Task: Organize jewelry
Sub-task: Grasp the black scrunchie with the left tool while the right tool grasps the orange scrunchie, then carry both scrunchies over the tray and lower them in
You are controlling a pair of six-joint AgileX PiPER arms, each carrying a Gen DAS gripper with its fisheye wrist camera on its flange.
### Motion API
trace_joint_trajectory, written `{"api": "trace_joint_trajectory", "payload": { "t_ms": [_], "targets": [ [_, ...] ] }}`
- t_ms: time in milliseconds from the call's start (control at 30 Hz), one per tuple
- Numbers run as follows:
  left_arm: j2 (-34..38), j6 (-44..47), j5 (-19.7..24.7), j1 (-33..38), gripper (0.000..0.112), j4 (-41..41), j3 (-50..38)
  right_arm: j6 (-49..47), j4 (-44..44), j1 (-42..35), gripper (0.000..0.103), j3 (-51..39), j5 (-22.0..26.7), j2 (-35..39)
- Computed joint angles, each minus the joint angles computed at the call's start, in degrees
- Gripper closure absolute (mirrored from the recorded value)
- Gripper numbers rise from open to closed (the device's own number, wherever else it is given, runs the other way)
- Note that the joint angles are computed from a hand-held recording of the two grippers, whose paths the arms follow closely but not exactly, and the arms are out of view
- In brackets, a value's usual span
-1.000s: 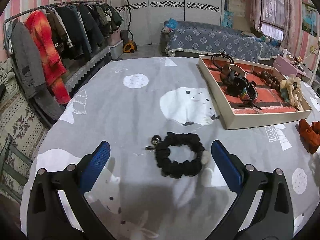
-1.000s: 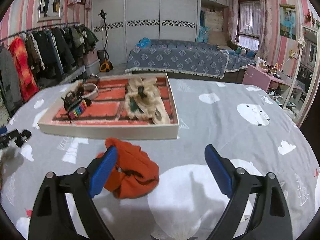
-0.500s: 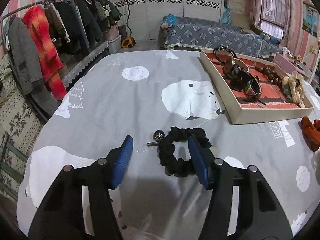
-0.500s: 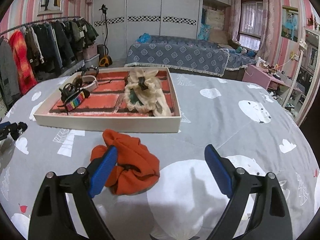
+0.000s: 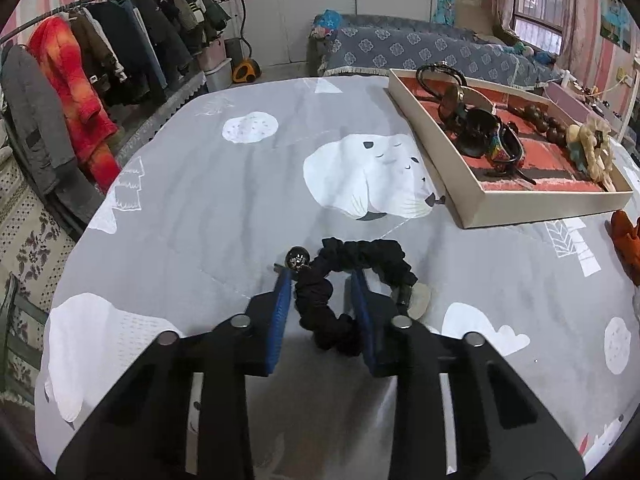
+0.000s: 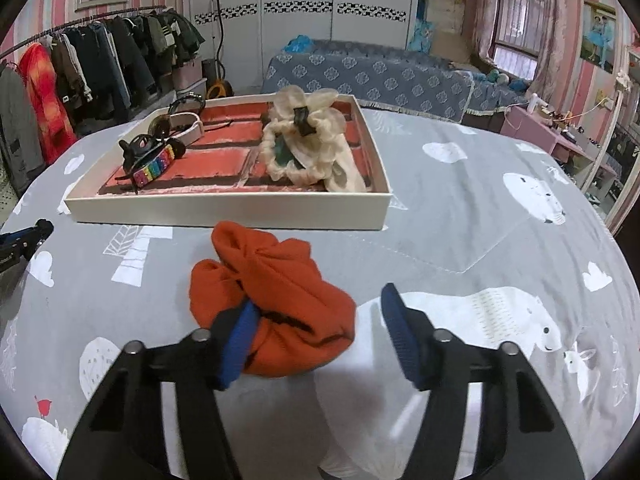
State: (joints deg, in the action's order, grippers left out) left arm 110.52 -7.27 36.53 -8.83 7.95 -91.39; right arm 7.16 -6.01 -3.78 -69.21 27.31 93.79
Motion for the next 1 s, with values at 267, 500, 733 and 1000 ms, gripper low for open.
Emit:
{"api": "trace_joint_trajectory", "payload": {
  "t_ms": [267,500,733,1000],
  "targets": [
    [0.55,0.50,0.43,-0.49,0.099,0.19,-0.67,-1.83,1.87,0.39,0.072,0.10,-0.37,-0.11],
    [-1.43,-1.75,-2.47,-0.58,0.102,1.60,1.92,-3.61,4.03,-0.10,0.081,0.45,-0.95,-0.73],
    [-3.27,-2.05,-5.29,0.22,0.102,0.72,3.76,-5.89,5.98,-0.52,0.086,0.75,-1.57,-1.12],
    [-5.31,-0.67,-7.41,-0.32,0.103,-0.92,5.09,-6.96,6.65,-0.75,0.089,1.79,-4.03,-2.87]
  ]
}}
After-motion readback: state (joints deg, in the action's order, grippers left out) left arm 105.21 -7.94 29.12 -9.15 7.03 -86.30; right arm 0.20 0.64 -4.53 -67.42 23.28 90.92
